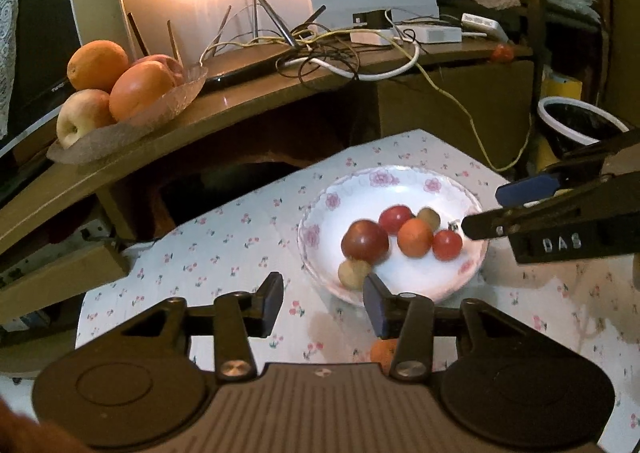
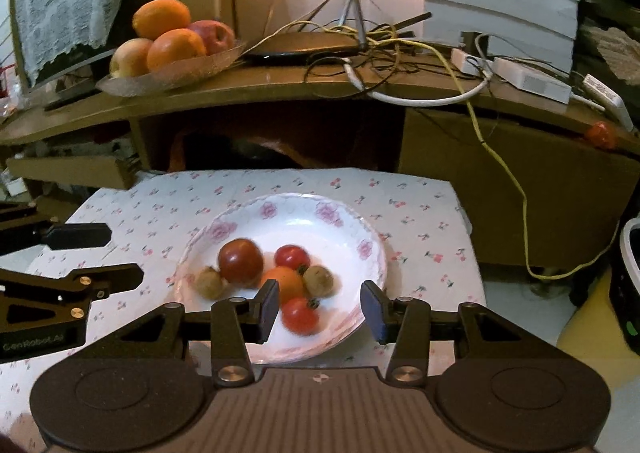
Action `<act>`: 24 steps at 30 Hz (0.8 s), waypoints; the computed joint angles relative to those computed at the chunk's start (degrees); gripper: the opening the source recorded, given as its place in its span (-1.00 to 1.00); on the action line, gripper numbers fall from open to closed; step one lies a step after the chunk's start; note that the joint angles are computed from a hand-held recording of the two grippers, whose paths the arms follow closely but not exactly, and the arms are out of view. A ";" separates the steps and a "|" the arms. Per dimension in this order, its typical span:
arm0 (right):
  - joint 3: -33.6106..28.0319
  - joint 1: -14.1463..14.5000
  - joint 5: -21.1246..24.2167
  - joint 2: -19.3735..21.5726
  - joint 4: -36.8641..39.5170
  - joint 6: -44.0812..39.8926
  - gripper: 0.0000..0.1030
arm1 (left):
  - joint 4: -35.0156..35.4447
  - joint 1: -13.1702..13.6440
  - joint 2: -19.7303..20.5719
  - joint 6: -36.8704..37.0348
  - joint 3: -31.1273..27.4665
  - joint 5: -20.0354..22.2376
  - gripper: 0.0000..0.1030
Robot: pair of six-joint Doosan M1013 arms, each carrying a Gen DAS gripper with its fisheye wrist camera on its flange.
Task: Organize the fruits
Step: 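Move both grippers back toward the two oranges on the cloth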
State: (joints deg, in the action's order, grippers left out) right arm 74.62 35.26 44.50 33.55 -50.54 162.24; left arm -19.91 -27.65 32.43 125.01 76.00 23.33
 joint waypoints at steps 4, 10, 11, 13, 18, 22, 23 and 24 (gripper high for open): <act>-0.29 0.72 -0.93 0.31 2.86 -4.08 -0.10 | 2.19 0.18 -0.73 -1.92 1.29 0.90 -0.03; -1.91 1.72 -0.68 1.59 7.76 -10.72 -0.09 | 5.37 0.25 -1.83 -4.48 3.25 2.02 -0.03; -2.06 1.85 -0.45 1.68 8.12 -11.21 -0.09 | 6.00 0.23 -1.99 -4.98 3.55 2.13 -0.03; -2.18 2.08 -0.03 1.77 8.71 -11.85 -0.09 | 7.26 0.19 -2.21 -6.01 3.98 2.54 -0.03; -2.37 2.59 0.76 1.92 9.40 -12.45 -0.09 | 7.62 0.12 -3.04 -5.93 5.31 2.98 -0.03; -2.15 3.01 0.93 1.80 9.83 -12.58 -0.05 | 8.44 0.03 -3.53 -6.02 6.15 3.32 -0.02; -2.17 3.10 1.07 1.86 9.89 -12.65 -0.05 | 8.64 0.02 -3.60 -6.27 6.25 3.46 -0.02; -2.18 3.22 1.21 1.88 9.98 -12.71 -0.05 | 8.71 0.01 -3.64 -6.33 6.32 3.60 -0.02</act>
